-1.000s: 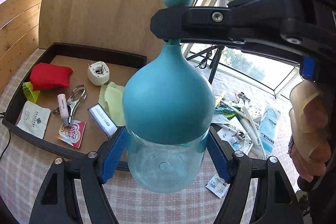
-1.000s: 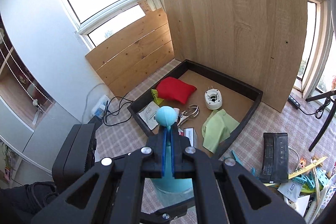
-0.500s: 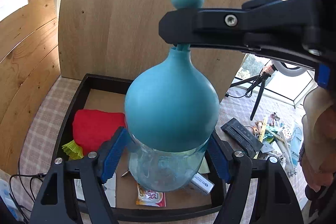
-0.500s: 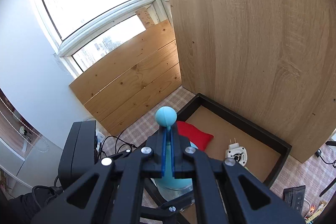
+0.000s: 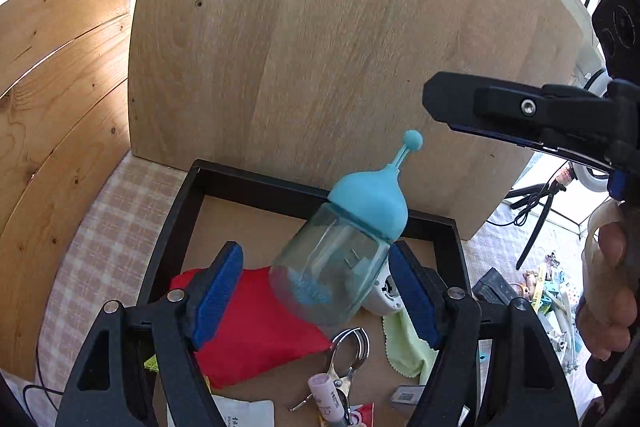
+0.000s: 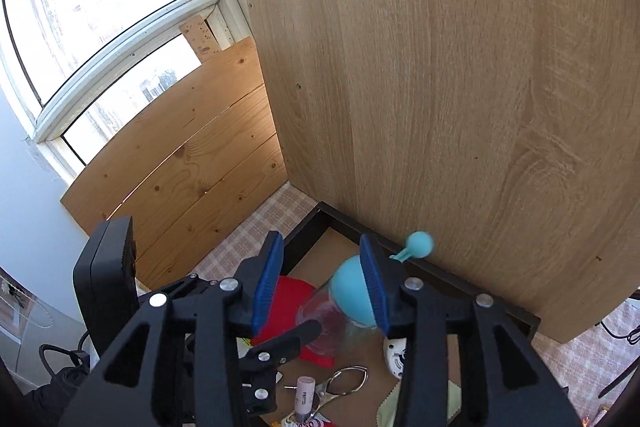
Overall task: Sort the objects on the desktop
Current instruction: 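Carry the baby bottle over the tray with both grippers and release it, then move both tools back over the pile on the table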
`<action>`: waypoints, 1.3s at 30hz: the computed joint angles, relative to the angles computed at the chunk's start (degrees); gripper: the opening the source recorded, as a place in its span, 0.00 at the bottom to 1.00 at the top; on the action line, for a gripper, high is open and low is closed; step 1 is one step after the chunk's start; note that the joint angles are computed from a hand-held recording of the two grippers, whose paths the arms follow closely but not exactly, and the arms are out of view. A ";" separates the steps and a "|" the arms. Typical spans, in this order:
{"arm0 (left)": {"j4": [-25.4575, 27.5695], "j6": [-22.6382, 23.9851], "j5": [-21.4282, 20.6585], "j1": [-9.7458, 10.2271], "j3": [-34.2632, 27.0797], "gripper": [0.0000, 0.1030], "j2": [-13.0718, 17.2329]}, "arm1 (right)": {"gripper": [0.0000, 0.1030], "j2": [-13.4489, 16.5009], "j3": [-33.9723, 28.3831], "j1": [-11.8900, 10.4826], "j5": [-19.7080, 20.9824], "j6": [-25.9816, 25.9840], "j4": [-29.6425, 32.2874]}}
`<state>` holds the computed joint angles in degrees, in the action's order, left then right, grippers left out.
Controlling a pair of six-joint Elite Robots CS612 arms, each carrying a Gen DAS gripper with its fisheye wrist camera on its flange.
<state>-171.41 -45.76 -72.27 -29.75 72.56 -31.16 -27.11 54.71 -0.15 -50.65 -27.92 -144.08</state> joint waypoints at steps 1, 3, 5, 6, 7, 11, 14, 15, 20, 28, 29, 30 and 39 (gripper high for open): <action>0.08 -0.22 0.25 -0.10 0.16 0.71 -0.13 | 0.40 0.17 -0.30 -0.21 0.33 0.49 0.47; 0.00 -0.42 0.98 -0.41 0.68 0.71 -0.52 | 0.40 -0.06 0.24 -0.61 0.81 0.66 -0.10; -0.42 -0.42 1.72 -0.85 1.57 0.71 -1.18 | 0.40 -0.83 1.68 -1.02 0.72 0.43 -1.68; -0.41 -0.40 1.92 -1.12 1.99 0.71 -1.55 | 0.40 -1.26 2.41 -1.27 0.90 0.39 -2.22; -0.32 -0.37 2.12 -1.41 2.36 0.71 -1.91 | 0.40 -1.74 3.18 -1.59 1.36 0.38 -2.56; 0.27 -0.71 3.07 -2.78 4.06 0.71 -3.46 | 0.40 -4.34 8.07 -2.96 1.41 0.27 -6.85; 0.56 -1.10 3.38 -3.92 5.63 0.71 -4.76 | 0.40 -6.73 12.81 -4.30 0.79 -0.11 -10.24; 0.63 -1.10 3.48 -4.31 6.15 0.71 -5.19 | 0.40 -7.50 14.35 -4.78 0.61 -0.25 -11.29; 0.33 -1.71 3.71 -6.24 8.91 0.71 -7.32 | 0.40 -11.27 22.25 -8.14 0.00 0.79 -16.98; 0.60 -1.18 2.74 -9.32 10.45 0.71 -8.48 | 0.40 -16.77 34.57 -15.16 -4.84 1.76 -26.34; 0.96 -0.93 2.56 -9.72 10.16 0.71 -8.31 | 0.40 -17.33 36.02 -16.08 -5.69 1.95 -27.57; 1.33 -0.69 2.38 -10.13 9.84 0.71 -8.12 | 0.40 -17.80 37.33 -16.97 -6.52 2.18 -28.54; 3.33 0.56 -4.26 -13.18 3.00 0.70 -3.69 | 0.40 -19.67 44.57 -24.40 -11.00 5.42 -31.61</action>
